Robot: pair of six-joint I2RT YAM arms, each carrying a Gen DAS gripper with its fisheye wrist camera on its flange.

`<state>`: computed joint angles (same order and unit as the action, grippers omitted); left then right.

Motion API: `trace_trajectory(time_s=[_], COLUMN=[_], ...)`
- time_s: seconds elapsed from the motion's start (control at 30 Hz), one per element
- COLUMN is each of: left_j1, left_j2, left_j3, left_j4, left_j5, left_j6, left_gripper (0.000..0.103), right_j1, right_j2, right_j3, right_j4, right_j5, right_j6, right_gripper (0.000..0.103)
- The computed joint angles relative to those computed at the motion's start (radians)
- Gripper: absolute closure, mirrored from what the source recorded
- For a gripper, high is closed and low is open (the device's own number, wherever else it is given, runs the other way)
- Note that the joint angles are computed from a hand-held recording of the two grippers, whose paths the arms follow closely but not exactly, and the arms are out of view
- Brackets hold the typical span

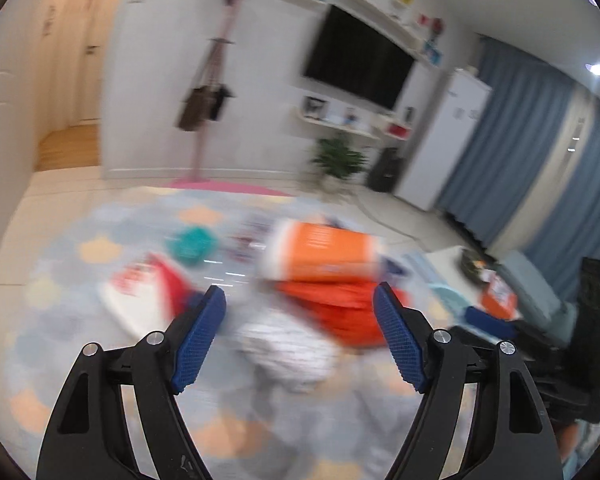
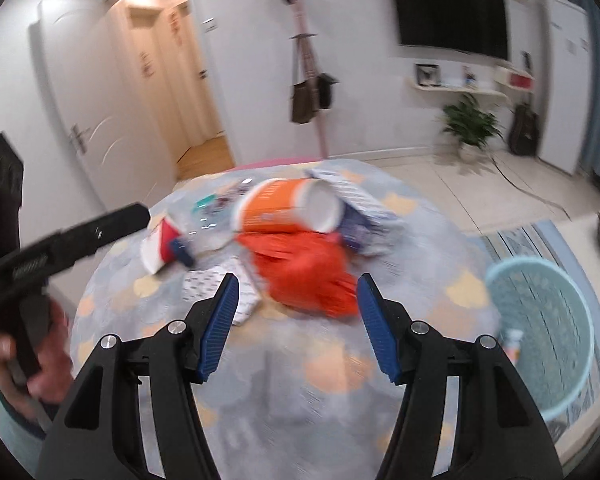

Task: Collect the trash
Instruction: 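Grasp the white-red paper bowl with the left tool while the right tool grasps the orange cup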

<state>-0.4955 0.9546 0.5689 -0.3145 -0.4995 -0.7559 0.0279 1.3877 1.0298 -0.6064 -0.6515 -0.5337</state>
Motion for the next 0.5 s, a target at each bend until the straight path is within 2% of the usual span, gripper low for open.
trace_trajectory(time_s=[0.07, 0.13, 0.23, 0.3, 0.37, 0.43, 0.5], left_j1=[0.104, 0.227, 0.433, 0.537, 0.625, 0.711, 0.752], left_j2=[-0.062, -0.073, -0.041, 0.009, 0.081, 0.140, 0.192], left_j3=[-0.034, -0.051, -0.082, -0.097, -0.100, -0.105, -0.106], left_j4=[-0.045, -0.058, -0.006, 0.041, 0.108, 0.165, 0.209], left_j5=[0.033, 0.081, 0.258, 0.335, 0.425, 0.531, 0.576], left_j6=[0.056, 0.121, 0.257, 0.327, 0.379, 0.420, 0.437], left_gripper=[0.021, 0.021, 0.021, 0.021, 0.021, 0.021, 0.021], right_j1=[0.051, 0.097, 0.154, 0.189, 0.217, 0.241, 0.255], right_j2=[0.008, 0.043, 0.146, 0.211, 0.297, 0.400, 0.455], right_j3=[0.006, 0.039, 0.149, 0.217, 0.315, 0.440, 0.501], right_j4=[0.042, 0.071, 0.104, 0.115, 0.072, -0.021, -0.054], right_j5=[0.019, 0.034, 0.077, 0.118, 0.137, 0.138, 0.160], right_j6=[0.030, 0.077, 0.146, 0.164, 0.160, 0.135, 0.126], right_gripper=[0.044, 0.043, 0.039, 0.034, 0.033, 0.033, 0.033])
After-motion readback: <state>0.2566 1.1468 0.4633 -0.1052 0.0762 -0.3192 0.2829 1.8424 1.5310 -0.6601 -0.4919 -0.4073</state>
